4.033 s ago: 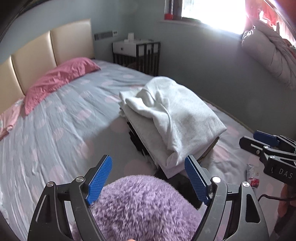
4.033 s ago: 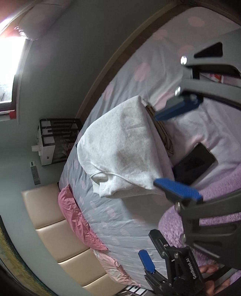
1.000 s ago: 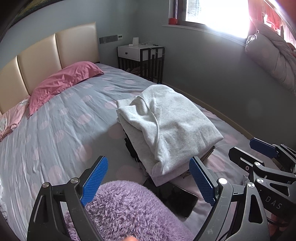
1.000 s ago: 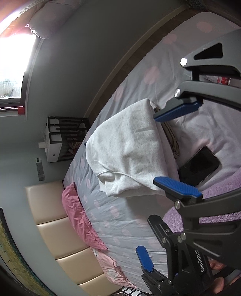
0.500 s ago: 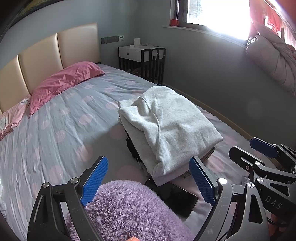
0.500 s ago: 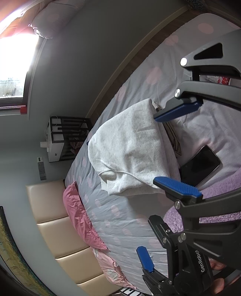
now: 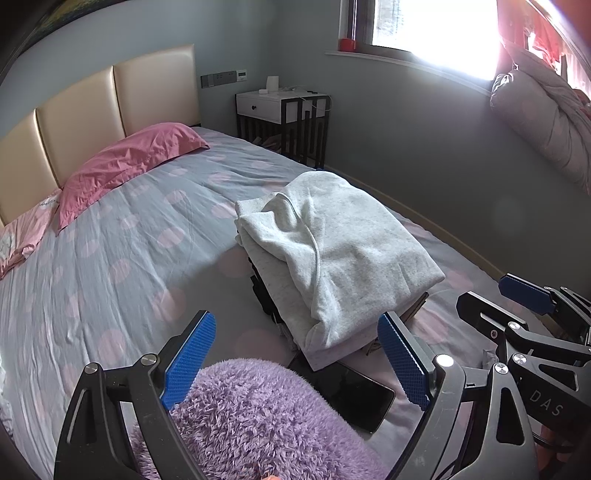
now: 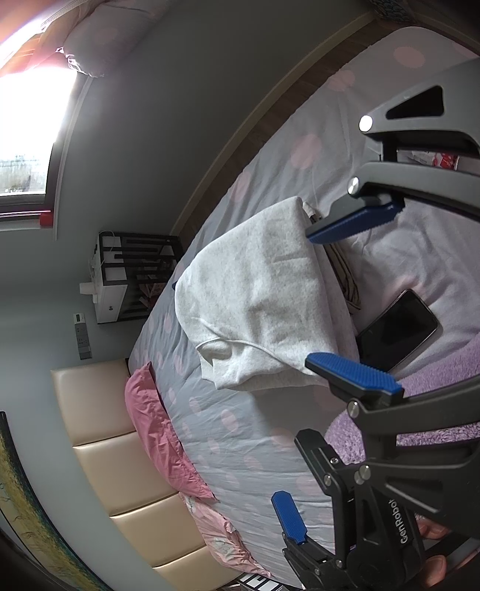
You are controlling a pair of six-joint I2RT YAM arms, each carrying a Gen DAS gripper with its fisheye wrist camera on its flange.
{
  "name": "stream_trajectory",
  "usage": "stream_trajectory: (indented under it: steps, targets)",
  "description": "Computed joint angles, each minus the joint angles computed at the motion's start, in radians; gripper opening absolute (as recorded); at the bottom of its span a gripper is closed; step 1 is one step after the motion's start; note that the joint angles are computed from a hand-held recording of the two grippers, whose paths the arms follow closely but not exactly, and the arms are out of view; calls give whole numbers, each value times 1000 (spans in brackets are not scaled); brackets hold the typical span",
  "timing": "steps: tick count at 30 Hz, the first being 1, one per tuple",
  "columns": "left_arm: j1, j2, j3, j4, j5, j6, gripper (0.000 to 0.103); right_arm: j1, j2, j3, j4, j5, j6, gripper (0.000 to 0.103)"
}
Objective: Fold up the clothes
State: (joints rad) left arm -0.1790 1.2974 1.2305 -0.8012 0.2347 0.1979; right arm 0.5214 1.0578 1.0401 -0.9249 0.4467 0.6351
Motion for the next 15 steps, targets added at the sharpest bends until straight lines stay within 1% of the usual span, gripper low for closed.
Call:
stream_trajectory:
  steps: [8,15]
  targets:
    - [3,2,4,-2,1,1,91,-18,-1,1,7,-16,-18,60]
    - [4,1,5,-1,0,4,91,-8,2,4,3,-11,-9,61]
